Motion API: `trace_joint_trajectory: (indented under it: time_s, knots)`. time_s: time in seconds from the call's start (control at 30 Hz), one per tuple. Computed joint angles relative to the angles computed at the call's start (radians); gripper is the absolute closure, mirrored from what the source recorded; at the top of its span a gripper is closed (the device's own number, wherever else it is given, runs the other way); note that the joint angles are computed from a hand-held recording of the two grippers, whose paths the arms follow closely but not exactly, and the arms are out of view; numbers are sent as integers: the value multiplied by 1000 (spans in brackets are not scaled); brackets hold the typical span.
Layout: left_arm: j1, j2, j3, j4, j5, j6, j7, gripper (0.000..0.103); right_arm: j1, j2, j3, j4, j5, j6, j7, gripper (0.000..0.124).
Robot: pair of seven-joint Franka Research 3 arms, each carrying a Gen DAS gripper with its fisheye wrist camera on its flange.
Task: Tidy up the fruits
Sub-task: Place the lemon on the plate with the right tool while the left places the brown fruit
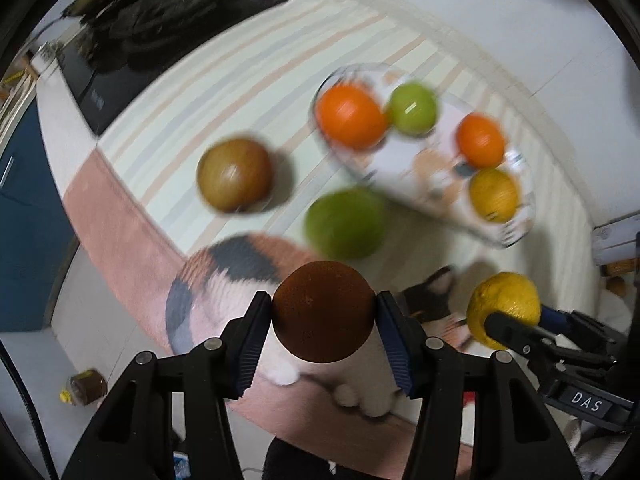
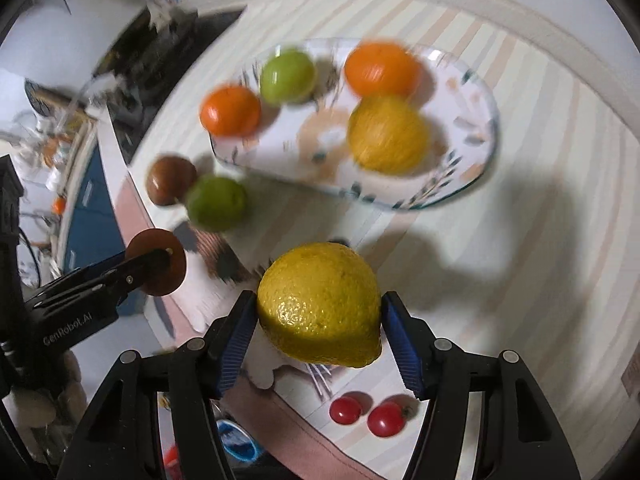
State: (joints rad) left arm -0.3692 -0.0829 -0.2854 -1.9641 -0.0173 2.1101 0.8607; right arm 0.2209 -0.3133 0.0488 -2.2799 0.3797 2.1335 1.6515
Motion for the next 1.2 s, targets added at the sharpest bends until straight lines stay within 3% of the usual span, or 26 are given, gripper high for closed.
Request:
trace_joint_trajectory:
  time_s: [0.17, 0.33, 0.53, 1.0, 1.03, 1.07, 1.1, 1.13, 1.2]
  knots:
    - [-2, 120, -5, 206, 55, -13, 44, 52, -51, 21, -32, 85, -40, 6, 6, 58]
    - [-23, 337, -7, 466, 126, -95, 73, 52, -93, 193, -44, 241, -124, 5, 30, 58]
    - [-39, 539, 1, 687, 101, -208, 110, 52, -94, 345, -49, 366, -187, -32, 52, 58]
    - [-74, 698, 12, 904, 63, -296, 127, 52, -92, 418, -58, 403, -128, -56, 42, 57]
    - [-75, 695, 16, 904, 65, -295, 122, 52, -95, 419, -59, 404, -116, -59, 42, 56]
    - [-75, 690, 19, 899, 65, -289, 113, 51, -97, 414, -61, 399, -113, -57, 39, 48]
    - [-71, 681, 20, 890, 61, -286, 108, 44, -99, 407, -63, 393, -115, -54, 40, 39]
    - [-65, 658, 23, 859, 64, -281, 104, 40, -100, 399, -64, 389, -117, -52, 45, 39]
    - [-68, 642, 33, 841, 90, -274, 92, 16, -102, 382, -65, 380, -115, -50, 51, 38]
